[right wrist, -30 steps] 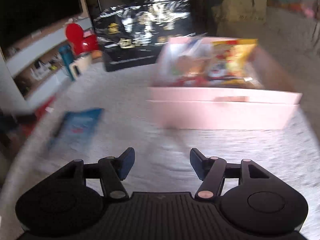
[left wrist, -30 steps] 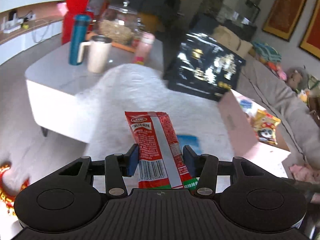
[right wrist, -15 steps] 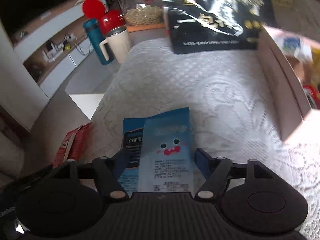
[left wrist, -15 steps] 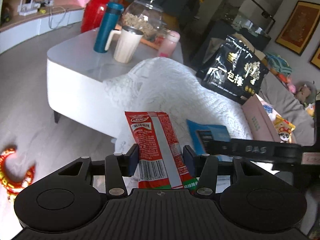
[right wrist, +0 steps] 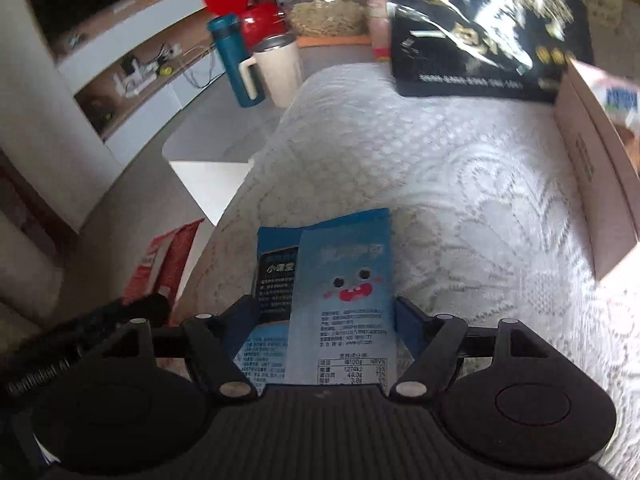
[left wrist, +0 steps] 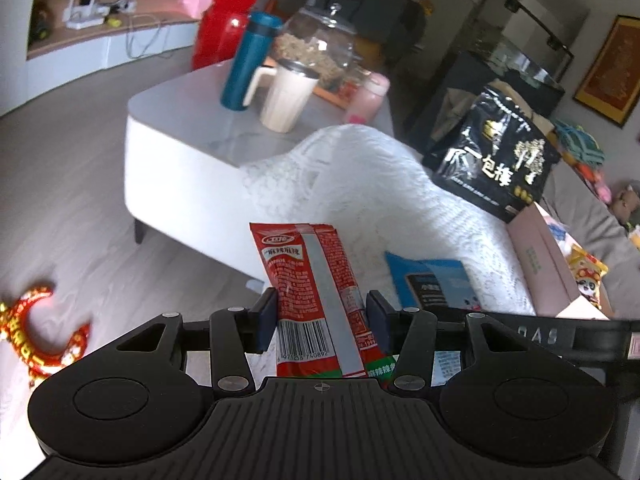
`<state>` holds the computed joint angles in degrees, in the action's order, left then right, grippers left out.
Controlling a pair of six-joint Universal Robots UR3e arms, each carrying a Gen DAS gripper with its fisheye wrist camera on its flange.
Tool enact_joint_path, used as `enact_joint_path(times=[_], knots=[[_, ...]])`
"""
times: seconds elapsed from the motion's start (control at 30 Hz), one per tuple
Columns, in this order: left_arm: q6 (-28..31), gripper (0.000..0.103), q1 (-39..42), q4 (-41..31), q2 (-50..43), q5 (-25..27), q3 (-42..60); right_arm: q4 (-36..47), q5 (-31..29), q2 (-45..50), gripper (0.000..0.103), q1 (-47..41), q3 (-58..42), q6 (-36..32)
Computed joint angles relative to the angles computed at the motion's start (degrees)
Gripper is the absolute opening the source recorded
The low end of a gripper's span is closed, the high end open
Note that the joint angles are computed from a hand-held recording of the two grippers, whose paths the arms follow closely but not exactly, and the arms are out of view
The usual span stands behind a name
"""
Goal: Organize snacks
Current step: 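Grasp the blue biscuit packet with the right gripper while the left holds the spicy strip pack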
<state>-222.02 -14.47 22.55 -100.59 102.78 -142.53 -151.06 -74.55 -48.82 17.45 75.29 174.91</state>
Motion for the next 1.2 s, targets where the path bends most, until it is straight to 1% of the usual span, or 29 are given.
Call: enact_joint_path(times=[0.1, 0.13, 0.2, 0.23, 0.27, 0.33, 0.37, 0.4, 0.47, 0.57, 0.63, 0.7, 0.83, 0.87, 0.93, 1.03, 1.2], knots=[[-0.11, 0.053, 0.7, 1.53, -0.46, -0.99, -1.05, -3.35, -3.4, 0.67, 0.084, 2.25, 1.19, -2.22], [-0.1, 0.053, 0.9, 2.18, -0.63, -1.42, -1.32, -4.86, -4.27, 0.83, 0.087, 2.88, 1.98, -3.04], [-0.02, 0.053, 1.07, 3.07, -0.7, -2.02, -1.74, -10.05, -7.02, 1.52, 0.089, 4.54, 4.35, -6.89], [-0.01, 0.053, 0.82, 3.22, -0.75, -1.92, -1.71, -13.55, -7.45, 1.52, 0.089, 4.74, 6.26, -7.64], [0.0, 0.053, 0.55, 3.2, -0.64, -1.83, -1.67, -14.83, -6.9, 1.39, 0.089, 4.4, 7.27, -7.58], [0.04, 0.053, -0.1, 2.5, -0.24, -1.75, -1.24, -13.02, -3.82, 0.62, 0.088, 2.66, 7.5, -7.94], [-0.02, 0.053, -0.82, 1.67, -0.04, -1.41, -0.62, -11.83, -2.81, -0.05, 0.085, 2.0, 7.69, -8.74], [-0.06, 0.053, -1.83, 0.61, 0.03, -0.95, 0.36, -10.88, -2.01, -0.94, 0.085, 1.26, 8.1, -9.33], [-0.18, 0.053, -4.5, -1.84, -0.71, 0.25, 3.41, -10.95, -1.31, -3.76, 0.081, -0.34, 11.34, -9.99], [0.09, 0.053, -9.45, -6.22, -2.93, 1.38, 10.13, -17.98, -0.34, -10.15, 0.08, -3.84, 22.06, -13.84], [1.1, 0.053, -13.05, -10.22, -5.53, 1.7, 16.73, -21.98, 0.7, -15.07, 0.08, -7.14, 29.62, -17.14], [1.93, 0.053, -16.12, -13.08, -8.68, 1.55, 22.85, -24.48, 2.28, -20.16, 0.081, -11.66, 36.84, -20.5], [3.0, 0.053, -21.99, -20.45, -16.4, 1.5, 37.26, -28.94, 4.53, -28.45, 0.081, -21.73, 48.26, -26.2], [3.53, 0.053, -23.15, -22.66, -18.32, 1.05, 40.92, -29.37, 5.49, -30.32, 0.081, -24.27, 50.69, -27.37], [4.71, 0.053, -25.29, -27.3, -22.03, 0.4, 48.19, -27.67, 8.88, -34.64, 0.081, -30.67, 54.99, -30.26], [6.58, 0.053, -28.13, -34.6, -27.44, 0.17, 59.19, -25.26, 12.06, -38.93, 0.081, -38.84, 59.24, -33.34], [8.5, 0.053, -31.07, -44.4, -34.65, 0.53, 74.17, -23.36, 17.13, -40.26, 0.081, -48.93, 61.94, -37.53]])
